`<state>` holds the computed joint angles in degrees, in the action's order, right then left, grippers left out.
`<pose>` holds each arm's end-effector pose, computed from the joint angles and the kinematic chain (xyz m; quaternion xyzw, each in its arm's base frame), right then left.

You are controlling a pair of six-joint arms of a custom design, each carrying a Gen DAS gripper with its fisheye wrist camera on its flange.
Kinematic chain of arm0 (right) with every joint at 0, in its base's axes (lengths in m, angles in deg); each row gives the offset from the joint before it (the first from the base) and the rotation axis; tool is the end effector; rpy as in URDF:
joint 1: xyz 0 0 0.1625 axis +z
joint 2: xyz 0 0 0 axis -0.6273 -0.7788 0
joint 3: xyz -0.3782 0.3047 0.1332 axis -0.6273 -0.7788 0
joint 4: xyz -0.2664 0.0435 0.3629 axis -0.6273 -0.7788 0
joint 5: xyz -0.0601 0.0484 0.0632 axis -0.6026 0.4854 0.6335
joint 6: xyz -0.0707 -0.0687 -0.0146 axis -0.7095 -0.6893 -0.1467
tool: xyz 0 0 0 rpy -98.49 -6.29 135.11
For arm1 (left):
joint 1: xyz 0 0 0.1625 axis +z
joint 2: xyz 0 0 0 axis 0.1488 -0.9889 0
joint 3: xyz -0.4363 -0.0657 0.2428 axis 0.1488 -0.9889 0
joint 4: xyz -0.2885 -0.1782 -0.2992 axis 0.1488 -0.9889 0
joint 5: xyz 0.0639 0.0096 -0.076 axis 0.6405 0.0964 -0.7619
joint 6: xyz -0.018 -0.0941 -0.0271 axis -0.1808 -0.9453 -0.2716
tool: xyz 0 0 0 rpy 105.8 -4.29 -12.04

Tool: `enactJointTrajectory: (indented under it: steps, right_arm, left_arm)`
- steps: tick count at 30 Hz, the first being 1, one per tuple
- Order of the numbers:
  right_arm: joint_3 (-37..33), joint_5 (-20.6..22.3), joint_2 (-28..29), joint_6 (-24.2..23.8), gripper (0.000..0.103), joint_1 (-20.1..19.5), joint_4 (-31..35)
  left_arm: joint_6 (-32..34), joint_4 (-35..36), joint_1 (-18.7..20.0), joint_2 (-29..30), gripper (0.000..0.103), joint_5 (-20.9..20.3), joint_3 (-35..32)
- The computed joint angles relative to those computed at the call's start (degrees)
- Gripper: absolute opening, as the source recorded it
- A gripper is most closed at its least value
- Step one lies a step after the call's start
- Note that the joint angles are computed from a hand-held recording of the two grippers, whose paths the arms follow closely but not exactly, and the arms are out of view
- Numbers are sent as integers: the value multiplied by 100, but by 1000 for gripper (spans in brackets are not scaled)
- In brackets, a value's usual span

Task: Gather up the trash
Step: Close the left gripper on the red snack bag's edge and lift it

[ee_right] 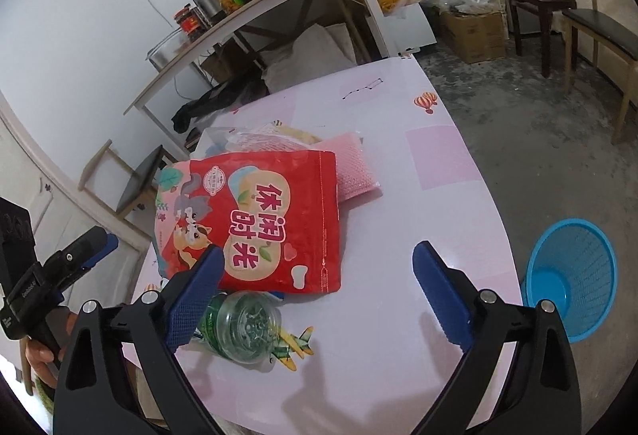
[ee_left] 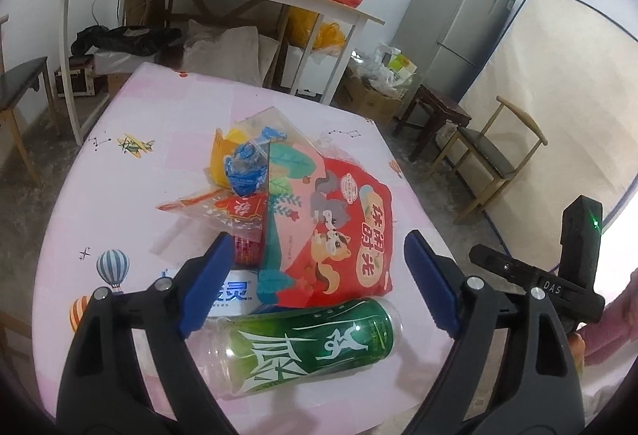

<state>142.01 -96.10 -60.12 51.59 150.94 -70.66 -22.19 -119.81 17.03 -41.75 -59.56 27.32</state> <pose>0.3415 -0.5647 0.4316 0.1893 -0.9413 0.2586 0.1063 -0.4910 -0.4737 0.3755 0.0540 0.8841 -0.4158 0.2064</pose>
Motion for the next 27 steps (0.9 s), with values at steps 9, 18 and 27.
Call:
enactJointTrajectory:
  steps: [9, 18, 27]
  right_arm:
    - [-159, 411, 244, 160, 90, -270, 131]
    - [-302, 791, 588, 335, 74, -506, 417]
    - [-297, 958, 685, 385, 61, -604, 641]
  left_arm:
    - [162, -656, 355, -70, 83, -688, 6]
    - [128, -1074, 817, -9, 73, -1356, -15]
    - [800, -2453, 873, -53, 50, -2072, 383]
